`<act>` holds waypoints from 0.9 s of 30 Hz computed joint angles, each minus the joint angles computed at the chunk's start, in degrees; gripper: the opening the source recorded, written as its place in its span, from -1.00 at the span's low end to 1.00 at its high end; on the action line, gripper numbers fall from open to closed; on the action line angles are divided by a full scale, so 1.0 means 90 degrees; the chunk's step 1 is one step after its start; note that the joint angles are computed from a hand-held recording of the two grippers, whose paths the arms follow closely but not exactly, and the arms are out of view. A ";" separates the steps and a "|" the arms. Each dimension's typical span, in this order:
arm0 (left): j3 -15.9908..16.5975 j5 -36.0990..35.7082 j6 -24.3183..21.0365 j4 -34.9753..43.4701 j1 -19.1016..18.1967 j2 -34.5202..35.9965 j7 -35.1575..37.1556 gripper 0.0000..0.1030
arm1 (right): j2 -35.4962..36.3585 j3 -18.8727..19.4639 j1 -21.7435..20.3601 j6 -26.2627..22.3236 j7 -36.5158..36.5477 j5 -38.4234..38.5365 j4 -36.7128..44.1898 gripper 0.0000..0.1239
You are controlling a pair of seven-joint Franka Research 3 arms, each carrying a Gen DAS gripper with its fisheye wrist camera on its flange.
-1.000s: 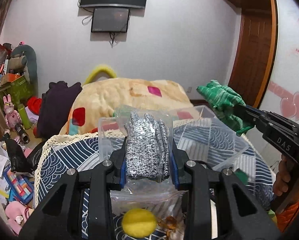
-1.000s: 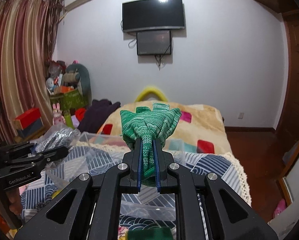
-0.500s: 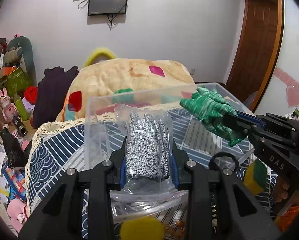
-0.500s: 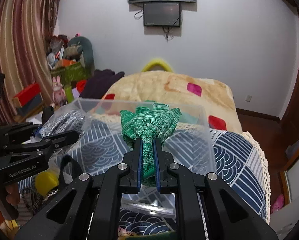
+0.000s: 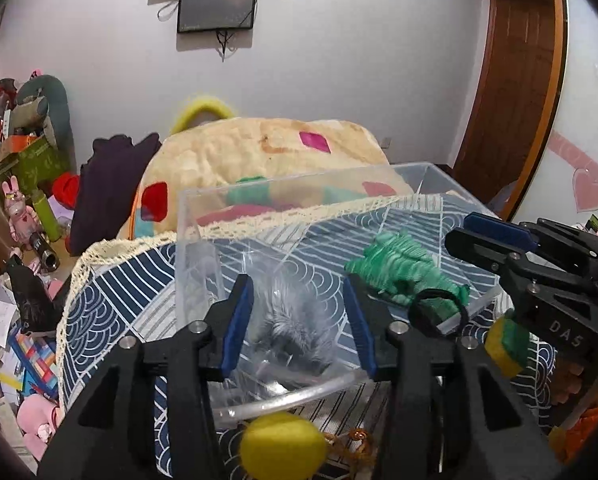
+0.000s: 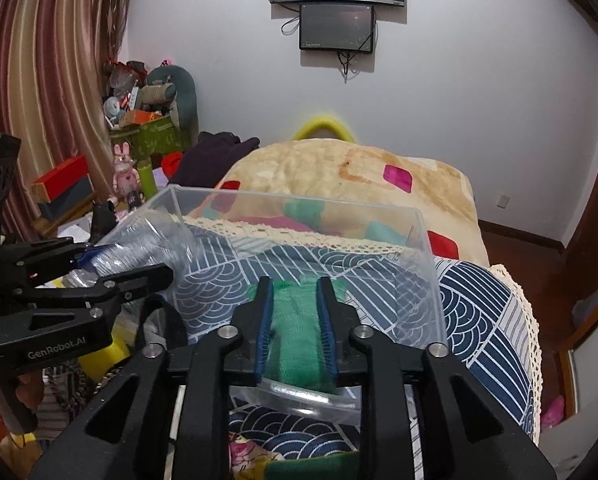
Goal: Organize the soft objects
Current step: 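Grasp the green-and-yellow sponge with the right tool while the left tool grasps the yellow felt ball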
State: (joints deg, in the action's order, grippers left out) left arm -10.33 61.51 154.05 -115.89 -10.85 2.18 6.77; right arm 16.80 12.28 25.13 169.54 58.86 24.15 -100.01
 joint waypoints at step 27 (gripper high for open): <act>-0.0742 0.1163 -0.0973 -0.1234 -0.0065 -0.1452 -0.1281 0.92 | -0.1294 0.0389 -0.0094 0.1058 -0.4122 0.4617 -0.1241 -0.02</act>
State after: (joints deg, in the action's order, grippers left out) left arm -17.00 71.98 145.30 -127.00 -11.43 -10.89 -4.75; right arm 5.16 15.79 24.28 179.06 21.76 65.71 -111.18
